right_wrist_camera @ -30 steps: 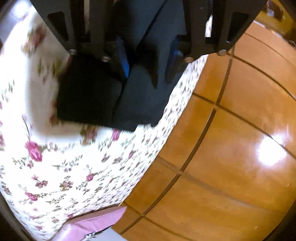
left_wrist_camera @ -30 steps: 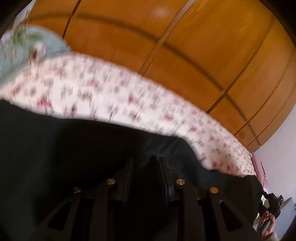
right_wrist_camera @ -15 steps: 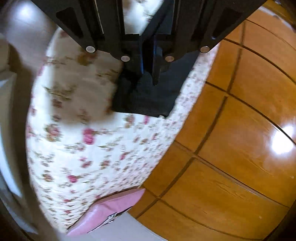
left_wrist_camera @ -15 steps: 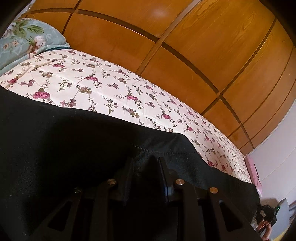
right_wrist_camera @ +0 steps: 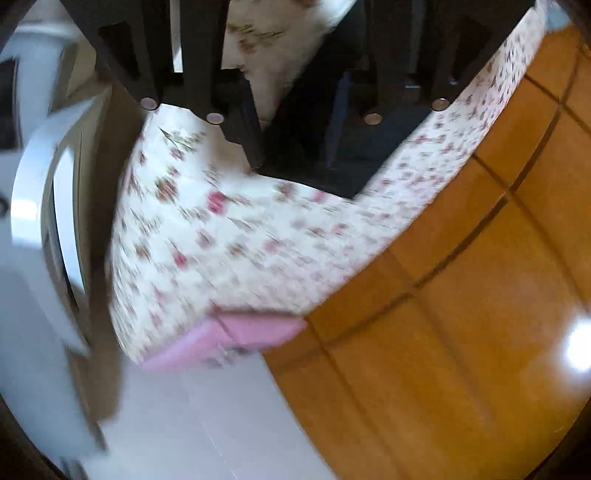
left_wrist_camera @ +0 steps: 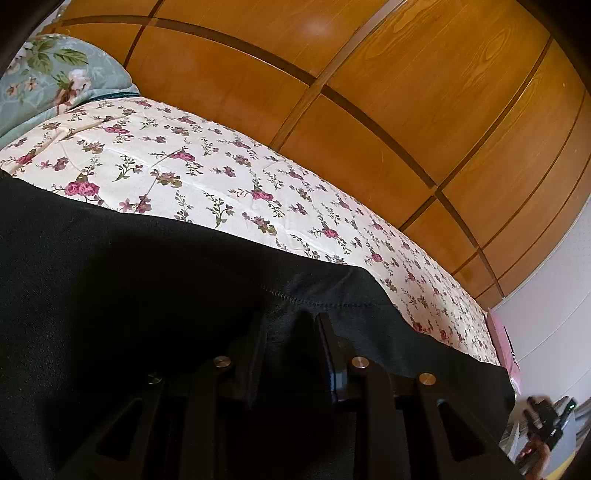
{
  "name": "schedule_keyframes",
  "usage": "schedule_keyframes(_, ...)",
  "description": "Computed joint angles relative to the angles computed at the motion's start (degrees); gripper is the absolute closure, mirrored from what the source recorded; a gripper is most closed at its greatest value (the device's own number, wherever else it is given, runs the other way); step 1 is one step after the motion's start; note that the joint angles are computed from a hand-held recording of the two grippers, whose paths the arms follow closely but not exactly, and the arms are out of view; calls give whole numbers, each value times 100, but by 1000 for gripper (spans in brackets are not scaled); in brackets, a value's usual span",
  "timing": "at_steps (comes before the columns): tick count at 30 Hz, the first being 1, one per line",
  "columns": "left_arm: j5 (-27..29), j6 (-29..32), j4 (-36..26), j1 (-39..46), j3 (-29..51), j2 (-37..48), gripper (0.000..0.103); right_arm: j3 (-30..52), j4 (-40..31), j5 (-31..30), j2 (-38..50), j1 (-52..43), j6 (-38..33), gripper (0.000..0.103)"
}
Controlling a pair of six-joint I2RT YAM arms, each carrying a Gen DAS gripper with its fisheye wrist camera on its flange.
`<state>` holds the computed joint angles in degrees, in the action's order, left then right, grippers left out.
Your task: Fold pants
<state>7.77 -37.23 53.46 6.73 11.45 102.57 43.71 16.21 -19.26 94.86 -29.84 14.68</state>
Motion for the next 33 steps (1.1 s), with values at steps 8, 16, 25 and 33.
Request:
schedule_keyframes(8, -207, -31, -1130, -286, 104, -946, 73, 371, -1175, -1502, -35, 2265, -1306, 59)
schedule_keyframes(16, -625, 177, -2192, -462, 419, -1309, 72, 2336, -2435, -2048, 1588, 5127, -2262, 59)
schedule_keyframes(25, -428, 169, -1350, -66, -107, -1164, 69, 6428, -5685, -2204, 4545, 6175, -2930, 80)
schedule_keyframes(33, -1143, 264, -1540, -405, 209, -765, 70, 6858, -4732, -2198, 5197, 6193, -1954, 95)
